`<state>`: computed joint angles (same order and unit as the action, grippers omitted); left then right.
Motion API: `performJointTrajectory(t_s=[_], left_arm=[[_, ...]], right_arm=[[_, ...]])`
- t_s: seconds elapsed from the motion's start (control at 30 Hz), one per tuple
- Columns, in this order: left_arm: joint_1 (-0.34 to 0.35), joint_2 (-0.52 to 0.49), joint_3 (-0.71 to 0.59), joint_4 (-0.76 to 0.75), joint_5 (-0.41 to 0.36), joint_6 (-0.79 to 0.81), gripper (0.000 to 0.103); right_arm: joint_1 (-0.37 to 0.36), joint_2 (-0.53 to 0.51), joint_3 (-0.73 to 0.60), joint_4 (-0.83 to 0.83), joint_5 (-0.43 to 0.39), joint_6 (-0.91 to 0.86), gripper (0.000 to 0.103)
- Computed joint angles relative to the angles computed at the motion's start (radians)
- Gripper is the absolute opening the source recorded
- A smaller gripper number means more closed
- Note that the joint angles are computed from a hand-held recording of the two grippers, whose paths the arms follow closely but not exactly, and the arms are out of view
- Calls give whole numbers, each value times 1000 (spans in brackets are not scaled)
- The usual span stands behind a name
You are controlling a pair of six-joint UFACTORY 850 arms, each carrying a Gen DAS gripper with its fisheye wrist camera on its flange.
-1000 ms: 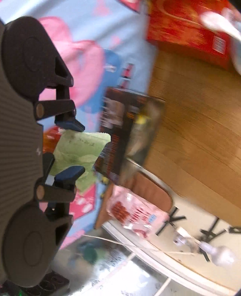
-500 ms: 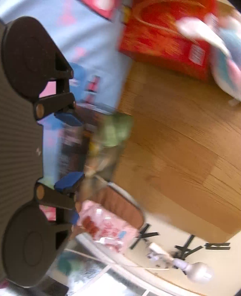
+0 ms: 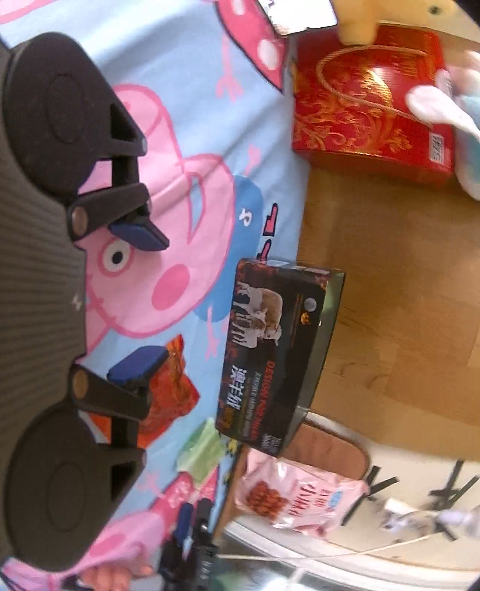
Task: Organize snacks
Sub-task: 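Move the left gripper to another pale green packet and grasp it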
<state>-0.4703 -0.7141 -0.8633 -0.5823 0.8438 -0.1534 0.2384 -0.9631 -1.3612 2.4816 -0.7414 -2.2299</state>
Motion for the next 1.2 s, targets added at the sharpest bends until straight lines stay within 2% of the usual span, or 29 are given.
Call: performJointTrajectory(t_s=[0.2, 0.47, 0.83, 0.93, 1.07, 1.2], left_arm=[[10, 2, 17, 43, 21, -57, 58], [6, -2, 10, 29, 15, -36, 60], [14, 1, 16, 61, 21, -65, 62], [18, 2, 20, 77, 26, -84, 62], [24, 3, 27, 101, 36, -119, 62], [25, 3, 28, 104, 38, -121, 62]], right_arm=[[1, -3, -4, 1, 4, 2, 51], [6, -1, 2, 23, -5, -59, 51], [1, -5, -6, -7, -9, -45, 51], [-5, -15, -27, -69, -12, 11, 51], [-12, -58, -112, -252, -4, 208, 51], [-3, -93, -185, -311, 0, 275, 49]])
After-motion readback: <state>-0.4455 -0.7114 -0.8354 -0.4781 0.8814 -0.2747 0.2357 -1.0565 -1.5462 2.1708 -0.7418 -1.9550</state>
